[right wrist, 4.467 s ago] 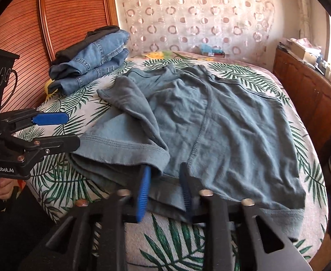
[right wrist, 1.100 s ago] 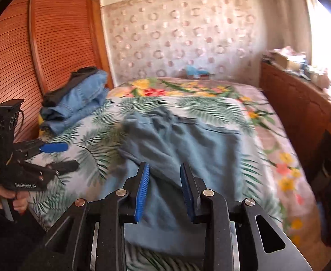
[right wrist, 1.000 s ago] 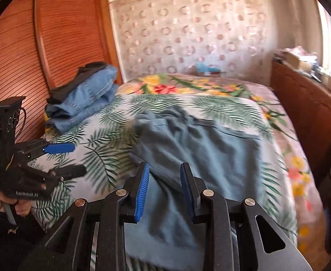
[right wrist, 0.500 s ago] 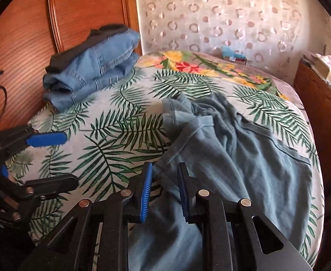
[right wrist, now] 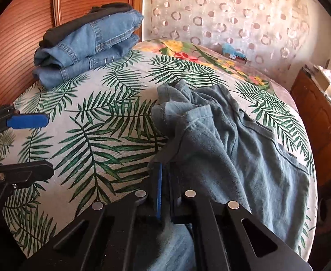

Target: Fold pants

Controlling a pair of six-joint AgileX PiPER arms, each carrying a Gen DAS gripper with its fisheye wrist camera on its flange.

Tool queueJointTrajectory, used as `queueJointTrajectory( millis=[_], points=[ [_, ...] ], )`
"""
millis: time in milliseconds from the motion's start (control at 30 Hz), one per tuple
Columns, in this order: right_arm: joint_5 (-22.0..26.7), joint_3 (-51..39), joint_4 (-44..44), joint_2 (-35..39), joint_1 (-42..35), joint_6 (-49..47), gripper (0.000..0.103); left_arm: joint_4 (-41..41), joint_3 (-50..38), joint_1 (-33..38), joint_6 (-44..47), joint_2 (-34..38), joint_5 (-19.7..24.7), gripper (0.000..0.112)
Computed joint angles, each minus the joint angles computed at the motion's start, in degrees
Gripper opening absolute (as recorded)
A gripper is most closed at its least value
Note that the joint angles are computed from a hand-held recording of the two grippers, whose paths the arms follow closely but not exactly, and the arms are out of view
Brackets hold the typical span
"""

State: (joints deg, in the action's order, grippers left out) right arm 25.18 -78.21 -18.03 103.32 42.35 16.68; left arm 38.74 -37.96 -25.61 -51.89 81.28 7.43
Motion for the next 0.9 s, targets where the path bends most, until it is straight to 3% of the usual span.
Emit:
queueJointTrajectory(
  millis=[200, 333, 433, 600, 900],
  points=[
    [-7.4, 6.8, -1.0, -6.8, -1.9, 5.2, 0.003, 1.3, -0.1, -0.2, -1.2, 0.0, 0.1, 0.075],
    [-8.7, 9.1, 1.6, -10.6, -3.9, 3.4, 0.003, 2.6, -0.2, -0.9, -2.6, 0.3, 0.1, 0.075],
    [-8.3, 10.0, -4.1, -12.1, -4.6, 8.5, 0.003, 3.2, -0.5, -1.6, -3.3, 0.5, 0.5, 0.075],
    [-6.7, 9.9, -5.1, -13.3, -7.7, 9.1, 0.003, 3.7, -1.0, -2.4, -3.6, 0.7, 0.9, 0.075],
    [-2.4, 4.7, -10.1, -9.4, -14.4, 13.9, 0.003, 5.4, -1.1, -2.9, -5.5, 1.1, 0.9, 0.075]
  ],
)
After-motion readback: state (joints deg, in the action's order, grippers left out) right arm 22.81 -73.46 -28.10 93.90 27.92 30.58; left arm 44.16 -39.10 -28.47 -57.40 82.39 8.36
